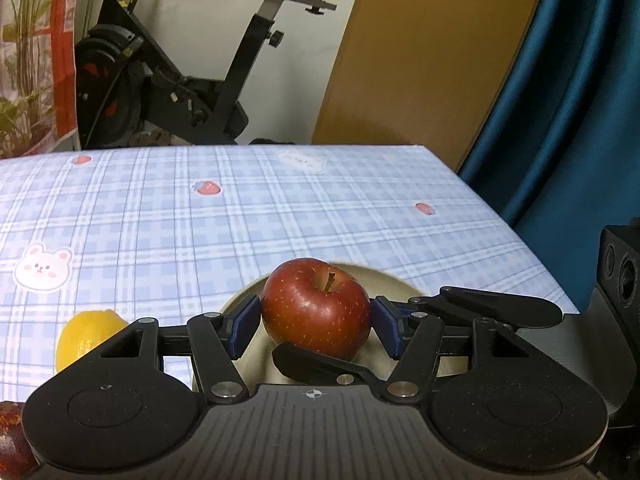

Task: Organize fruits
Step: 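Lift the red apple onto the plate with both tools and open both grippers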

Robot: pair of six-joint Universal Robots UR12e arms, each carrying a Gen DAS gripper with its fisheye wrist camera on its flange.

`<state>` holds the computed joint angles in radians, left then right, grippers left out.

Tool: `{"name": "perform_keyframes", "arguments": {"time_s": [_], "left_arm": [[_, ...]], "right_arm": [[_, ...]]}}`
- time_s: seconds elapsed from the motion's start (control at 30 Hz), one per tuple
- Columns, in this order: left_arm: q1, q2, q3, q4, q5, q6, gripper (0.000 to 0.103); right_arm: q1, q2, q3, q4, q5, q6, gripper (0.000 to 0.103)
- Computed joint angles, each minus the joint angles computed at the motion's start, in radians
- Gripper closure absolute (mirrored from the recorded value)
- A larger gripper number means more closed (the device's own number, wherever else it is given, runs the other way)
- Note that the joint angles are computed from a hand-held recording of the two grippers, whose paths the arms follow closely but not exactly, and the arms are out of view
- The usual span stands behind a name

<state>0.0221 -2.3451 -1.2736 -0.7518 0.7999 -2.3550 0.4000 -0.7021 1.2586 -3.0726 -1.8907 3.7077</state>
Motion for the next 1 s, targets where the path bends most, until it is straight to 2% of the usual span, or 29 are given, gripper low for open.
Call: {"name": "perform_keyframes", "arguments": {"time_s": [0.27,0.5,0.57,0.67,0.83,1.0], "left_arm": [[-0.004,-0.003,0.004,-0.004,0.032,-0.018,0.039],[0.004,0.000,0.009,-0.016,0.031,-0.043,0.037],[0.009,0.006,0.005,-0.017,0.015,-0.047,0.029],[0.016,0.017,-0.010,0.021,0.007,-0.063,0.025],[0.031,0.039,-0.037,0.066,-0.002,-0.081,0.025],[0.049,0.065,-0.070,0.117,0.005,-0.076,0.025]], "right_arm": [[0.000,0.011,-0.021,0.030,0.003,0.006,0.042],[-0.001,0.015,-0.043,0.072,0.001,0.000,0.041],[0.003,0.013,-0.043,0.071,-0.014,0.002,0.041],[0.010,0.005,-0.036,0.062,-0.033,0.008,0.040],[0.022,-0.012,-0.022,0.060,-0.060,0.020,0.040],[0.033,-0.025,-0.020,0.066,-0.073,0.037,0.035]]}}
